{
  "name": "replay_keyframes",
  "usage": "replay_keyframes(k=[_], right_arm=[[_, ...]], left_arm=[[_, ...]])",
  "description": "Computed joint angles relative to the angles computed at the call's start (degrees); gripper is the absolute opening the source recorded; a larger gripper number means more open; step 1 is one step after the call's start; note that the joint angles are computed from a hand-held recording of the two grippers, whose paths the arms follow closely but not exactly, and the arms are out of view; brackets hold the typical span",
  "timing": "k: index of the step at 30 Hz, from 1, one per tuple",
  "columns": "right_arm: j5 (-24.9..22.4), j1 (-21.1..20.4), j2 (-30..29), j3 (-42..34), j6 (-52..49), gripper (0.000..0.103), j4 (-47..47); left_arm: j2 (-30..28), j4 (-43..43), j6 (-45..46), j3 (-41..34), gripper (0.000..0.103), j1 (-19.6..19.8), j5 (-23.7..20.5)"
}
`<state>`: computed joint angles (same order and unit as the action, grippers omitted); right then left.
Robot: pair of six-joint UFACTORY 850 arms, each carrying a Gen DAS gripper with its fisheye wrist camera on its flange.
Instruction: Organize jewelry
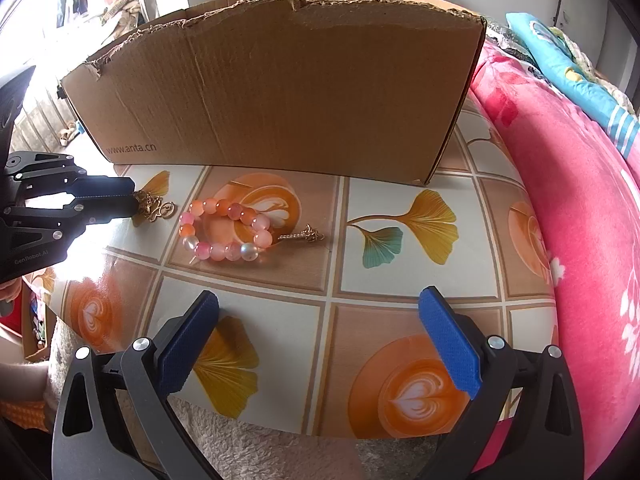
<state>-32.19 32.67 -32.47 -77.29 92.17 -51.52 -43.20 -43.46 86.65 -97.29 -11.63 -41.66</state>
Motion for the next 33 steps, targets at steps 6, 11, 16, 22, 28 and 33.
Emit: replay_keyframes(k=[6,11,16,22,28,33], right_arm=[[-0.21,0.06,-0.03,-0.16,-0.07,0.097,0.23],[-0.23,0.14,0.01,-0.05,0.33,0.097,-0.03],[-0.25,0.13,0.05,-0.04,0.46,0.097,-0.17],[-0.27,0.15,0.09,0.00,0.45,0.097,-0.15],[-0.27,0.14,0.12,0.00,0.43,0.097,-0.13],[-0.29,0.14,0.11,-0.01,0.40,0.097,-0.12]], left_arm=[[-0.06,0.67,-1.50,-0.18,0.018,-0.24,0.47],[0.31,-0.58,0.46,0.62,0.019,-0.19,0.95],[0.27,-1.20,0.29,0.65,0.019,0.00,0.59],[0.63,-0.49,-0.77,0.91,0.019,-0.02,0.83],[0.98,-0.47,-1.27,1.39,0.019,0.07,1.01],[1.19,-0.32,-1.61,1.60,0.019,0.15,1.04]])
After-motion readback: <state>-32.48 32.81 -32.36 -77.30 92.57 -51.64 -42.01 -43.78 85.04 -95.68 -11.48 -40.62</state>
